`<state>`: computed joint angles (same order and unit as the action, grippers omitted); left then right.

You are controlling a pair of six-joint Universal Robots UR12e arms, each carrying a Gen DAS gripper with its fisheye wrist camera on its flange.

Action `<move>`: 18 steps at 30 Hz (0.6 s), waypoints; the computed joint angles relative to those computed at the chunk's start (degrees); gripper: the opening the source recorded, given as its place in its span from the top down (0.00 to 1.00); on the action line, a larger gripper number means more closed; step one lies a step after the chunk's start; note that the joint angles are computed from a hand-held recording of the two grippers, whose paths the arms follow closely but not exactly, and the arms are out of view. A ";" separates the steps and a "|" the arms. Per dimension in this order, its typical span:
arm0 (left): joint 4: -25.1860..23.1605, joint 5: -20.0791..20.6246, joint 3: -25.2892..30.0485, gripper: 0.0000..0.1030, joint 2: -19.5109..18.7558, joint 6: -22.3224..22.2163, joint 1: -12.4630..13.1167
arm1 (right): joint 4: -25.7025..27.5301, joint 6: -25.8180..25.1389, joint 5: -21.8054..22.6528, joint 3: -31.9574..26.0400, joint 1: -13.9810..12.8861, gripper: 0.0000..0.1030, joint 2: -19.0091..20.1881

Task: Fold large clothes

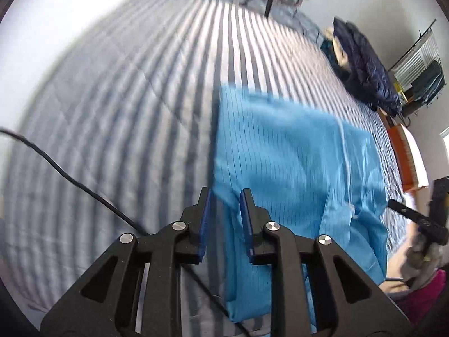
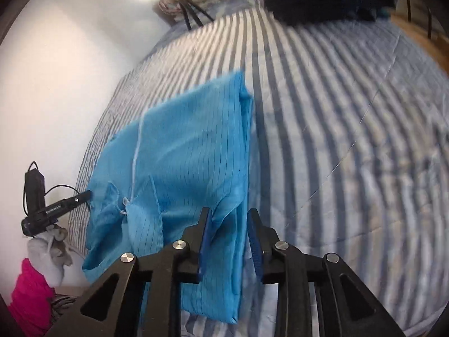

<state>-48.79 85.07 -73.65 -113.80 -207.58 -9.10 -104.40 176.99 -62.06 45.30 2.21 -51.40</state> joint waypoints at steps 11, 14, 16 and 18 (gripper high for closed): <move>1.71 -2.75 10.32 0.81 -5.99 7.38 -0.81 | -9.54 -15.38 -5.38 -8.95 3.41 0.73 5.34; -0.63 -4.57 14.93 0.81 -9.14 9.63 -1.02 | -5.61 -17.13 -3.75 -16.10 3.89 0.74 9.37; -2.91 -3.33 18.11 0.81 -11.30 12.24 -1.58 | -2.64 -18.73 -3.42 -21.23 4.24 0.75 12.27; -5.37 -2.20 20.37 0.81 -13.02 14.10 -1.88 | 3.12 -20.79 -3.96 -28.34 4.79 0.75 16.17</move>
<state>-54.16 82.87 -53.29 -126.83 -193.47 -10.98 -101.28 156.21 -66.02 16.96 7.00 -35.24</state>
